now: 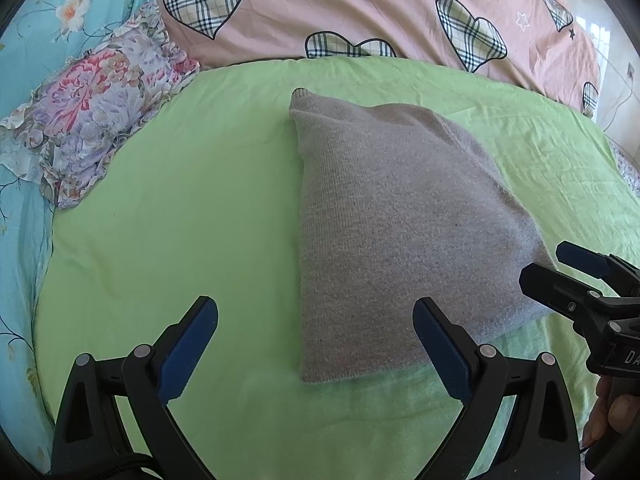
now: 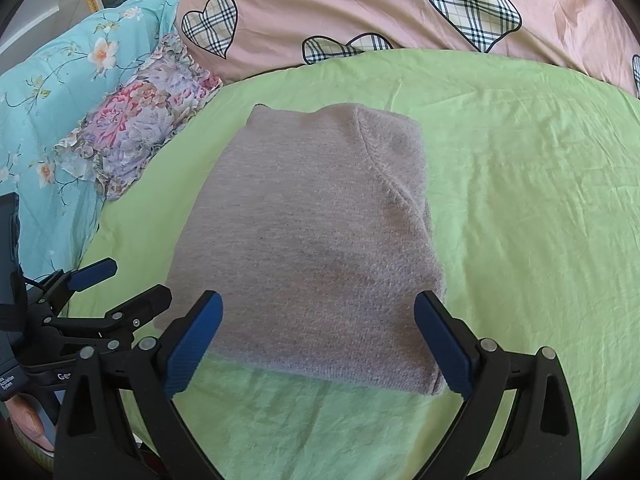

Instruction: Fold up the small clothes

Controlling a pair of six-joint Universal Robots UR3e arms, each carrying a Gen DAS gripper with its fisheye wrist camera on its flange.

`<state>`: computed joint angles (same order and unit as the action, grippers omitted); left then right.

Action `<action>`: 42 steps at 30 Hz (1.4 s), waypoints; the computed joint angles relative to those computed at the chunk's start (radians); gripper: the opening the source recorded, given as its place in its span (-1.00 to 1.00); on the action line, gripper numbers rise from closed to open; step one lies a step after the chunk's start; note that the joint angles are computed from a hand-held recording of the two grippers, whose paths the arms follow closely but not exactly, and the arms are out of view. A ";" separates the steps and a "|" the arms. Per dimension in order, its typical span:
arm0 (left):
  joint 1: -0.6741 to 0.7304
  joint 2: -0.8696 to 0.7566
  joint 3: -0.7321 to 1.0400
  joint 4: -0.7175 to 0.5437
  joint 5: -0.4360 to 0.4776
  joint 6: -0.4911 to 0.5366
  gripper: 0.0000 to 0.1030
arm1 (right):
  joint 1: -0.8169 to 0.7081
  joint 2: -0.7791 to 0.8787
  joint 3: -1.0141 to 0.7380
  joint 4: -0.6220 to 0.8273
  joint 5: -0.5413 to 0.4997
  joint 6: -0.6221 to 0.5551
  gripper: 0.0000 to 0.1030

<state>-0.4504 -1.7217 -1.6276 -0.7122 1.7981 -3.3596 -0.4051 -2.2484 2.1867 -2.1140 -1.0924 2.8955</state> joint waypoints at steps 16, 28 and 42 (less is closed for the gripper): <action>0.002 0.013 -0.015 0.008 -0.007 0.004 0.91 | -0.002 -0.017 0.001 0.012 0.008 0.004 0.88; 0.007 0.012 -0.015 0.003 -0.015 0.009 0.91 | 0.000 -0.016 0.001 0.010 0.007 0.007 0.88; 0.007 0.009 -0.017 0.004 -0.016 0.016 0.91 | 0.002 -0.015 0.001 0.009 0.007 0.009 0.89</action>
<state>-0.4434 -1.7122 -1.6442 -0.7084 1.7823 -3.3440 -0.4031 -2.2629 2.1872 -2.1054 -1.0853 2.9048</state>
